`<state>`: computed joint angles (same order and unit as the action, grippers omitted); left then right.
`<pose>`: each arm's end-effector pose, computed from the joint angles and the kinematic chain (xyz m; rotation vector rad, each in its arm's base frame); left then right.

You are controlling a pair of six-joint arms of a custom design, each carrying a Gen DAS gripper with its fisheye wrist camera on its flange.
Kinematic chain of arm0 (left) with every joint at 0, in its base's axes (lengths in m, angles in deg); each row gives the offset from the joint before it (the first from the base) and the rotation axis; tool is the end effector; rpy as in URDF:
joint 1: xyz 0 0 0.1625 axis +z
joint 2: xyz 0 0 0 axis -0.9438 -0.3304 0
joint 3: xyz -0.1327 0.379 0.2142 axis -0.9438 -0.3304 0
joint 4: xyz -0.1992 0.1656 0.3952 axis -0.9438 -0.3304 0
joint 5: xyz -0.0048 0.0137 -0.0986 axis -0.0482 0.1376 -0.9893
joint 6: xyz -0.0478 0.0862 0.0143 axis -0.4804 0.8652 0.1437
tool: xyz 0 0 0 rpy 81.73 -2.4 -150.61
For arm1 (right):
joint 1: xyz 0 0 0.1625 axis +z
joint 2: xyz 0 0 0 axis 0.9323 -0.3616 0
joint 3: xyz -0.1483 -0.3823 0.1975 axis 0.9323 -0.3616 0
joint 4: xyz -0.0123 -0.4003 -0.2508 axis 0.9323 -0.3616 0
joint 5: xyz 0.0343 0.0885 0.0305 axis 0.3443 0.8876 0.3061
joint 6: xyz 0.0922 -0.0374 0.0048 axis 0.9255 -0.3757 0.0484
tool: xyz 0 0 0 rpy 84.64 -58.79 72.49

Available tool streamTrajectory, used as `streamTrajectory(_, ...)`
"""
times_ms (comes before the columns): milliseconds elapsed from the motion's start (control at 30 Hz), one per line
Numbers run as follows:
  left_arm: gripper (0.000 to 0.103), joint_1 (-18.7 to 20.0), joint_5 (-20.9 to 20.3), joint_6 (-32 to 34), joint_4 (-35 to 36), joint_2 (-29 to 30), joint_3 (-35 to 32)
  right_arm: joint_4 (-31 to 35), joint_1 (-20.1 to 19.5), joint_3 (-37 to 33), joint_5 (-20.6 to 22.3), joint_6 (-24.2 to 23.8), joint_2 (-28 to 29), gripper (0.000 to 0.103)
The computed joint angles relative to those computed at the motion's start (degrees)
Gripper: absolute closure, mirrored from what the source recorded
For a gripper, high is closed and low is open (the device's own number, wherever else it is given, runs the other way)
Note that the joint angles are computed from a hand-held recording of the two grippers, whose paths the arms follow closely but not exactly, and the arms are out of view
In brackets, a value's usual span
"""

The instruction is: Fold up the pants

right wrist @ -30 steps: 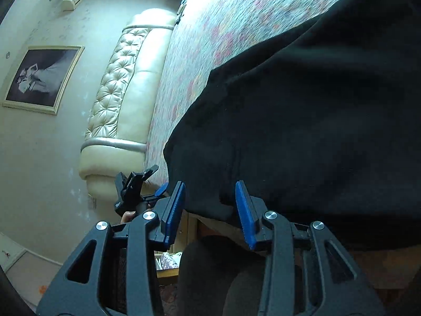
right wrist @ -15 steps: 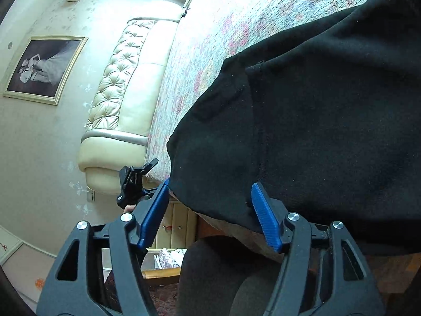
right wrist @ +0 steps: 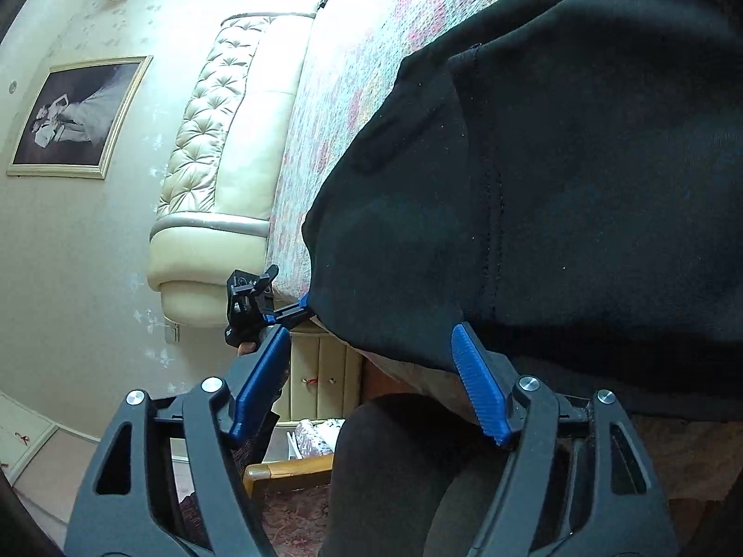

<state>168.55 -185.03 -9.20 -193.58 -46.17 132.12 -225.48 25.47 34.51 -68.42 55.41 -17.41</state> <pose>0.1979 -0.6443 0.3640 0.2414 -2.8154 0.6602 0.2194 -0.7204 0.0484 0.0110 2.7932 -0.2139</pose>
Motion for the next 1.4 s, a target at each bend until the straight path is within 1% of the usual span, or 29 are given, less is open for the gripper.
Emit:
streamTrajectory(33, 0.011, -0.75, -1.02, -0.81, -0.70, 1.35, -0.54, 0.11, 0.02, -0.05, 0.10, -0.07, 0.13, 0.031)
streamTrajectory(133, 0.011, -0.02, -4.59, -1.05, -1.07, 2.71, -1.25, 0.51, -0.02, -0.13, 0.35, -0.31, 0.54, 0.030)
streamTrajectory(200, 0.011, 0.34, -5.64, -1.96, -1.18, 3.07, -1.53, 0.90, 0.03, -0.24, 0.51, -0.25, 0.85, 0.030)
streamTrajectory(267, 0.011, 0.20, -5.49, -0.58, 0.07, 2.99, -1.74, 1.13, 0.06, -0.26, 0.50, 0.07, 1.20, 0.027)
streamTrajectory(333, 0.011, -1.00, -3.29, 2.01, -1.04, 2.76, -0.78, 0.93, -0.04, -0.14, 0.66, 0.50, 1.48, 0.025)
streamTrajectory(400, 0.011, -2.11, 0.05, 4.43, -3.19, 2.13, 0.86, 1.06, -0.06, -0.19, 0.52, 0.55, 1.58, 0.025)
streamTrajectory(467, 0.011, -3.50, 3.99, 7.36, -1.19, 1.95, 0.56, 0.96, -0.10, -0.17, 0.90, 0.80, 1.49, 0.025)
streamTrajectory(500, 0.011, -3.82, 4.89, 6.92, -0.80, 2.00, 0.34, 0.95, -0.10, -0.14, 1.01, 0.89, 1.43, 0.025)
streamTrajectory(567, 0.011, -3.89, 5.25, 4.61, -1.90, 2.22, 0.37, 0.90, -0.12, -0.05, 0.99, 0.82, 1.39, 0.024)
streamTrajectory(600, 0.014, -4.05, 5.65, 4.47, -2.07, 2.24, 0.37, 0.88, -0.12, 0.00, 0.88, 0.77, 1.40, 0.024)
streamTrajectory(633, 0.023, -4.41, 7.15, 4.83, -2.33, 2.01, 0.64, 0.74, -0.10, 0.08, 0.82, 0.84, 1.38, 0.024)
streamTrajectory(700, 0.078, -4.63, 12.17, 4.17, -1.59, 1.51, 0.88, 0.61, -0.04, 0.12, 0.67, 0.94, 1.37, 0.024)
streamTrajectory(733, 0.078, -3.91, 11.92, 2.39, -1.32, 1.34, 0.74, 0.46, 0.03, 0.18, 0.59, 0.88, 1.36, 0.024)
streamTrajectory(767, 0.079, -2.85, 10.06, 1.83, -1.87, 0.87, 0.96, 0.45, 0.10, 0.19, 0.40, 0.80, 1.32, 0.024)
streamTrajectory(800, 0.080, -2.88, 10.29, 1.73, -2.11, 0.78, 1.09, 0.46, 0.21, 0.19, 0.19, 0.74, 1.27, 0.024)
streamTrajectory(867, 0.082, -3.81, 12.05, 1.70, -2.40, 0.18, 1.44, 0.19, 0.47, 0.28, -0.23, 0.63, 1.06, 0.024)
streamTrajectory(900, 0.083, -4.35, 12.27, 1.45, -2.88, -0.16, 1.63, 0.01, 0.57, 0.36, -0.25, 0.70, 0.92, 0.024)
streamTrajectory(967, 0.083, -5.20, 10.66, 1.28, -4.92, -1.12, 2.28, -0.57, 0.74, 0.59, -0.16, 0.89, 0.49, 0.024)
streamTrajectory(1000, 0.083, -5.83, 9.54, 1.28, -5.94, -1.59, 2.56, -1.11, 0.83, 0.80, -0.10, 1.01, 0.18, 0.024)
streamTrajectory(1133, 0.083, -11.36, 10.26, 3.60, -9.23, -3.74, 4.34, -3.27, 1.19, 1.81, 0.15, 0.89, -1.70, 0.024)
streamTrajectory(1200, 0.083, -14.99, 11.53, 5.39, -10.08, -3.87, 4.93, -4.04, 1.16, 2.39, 0.50, 0.79, -2.87, 0.024)
streamTrajectory(1267, 0.083, -19.10, 13.97, 6.77, -9.97, -2.90, 4.80, -5.03, 1.00, 3.35, 0.52, 0.69, -4.15, 0.024)
streamTrajectory(1400, 0.083, -25.48, 16.75, 8.70, -8.41, 1.10, 3.38, -6.63, 0.36, 5.88, 0.05, -0.13, -7.33, 0.024)
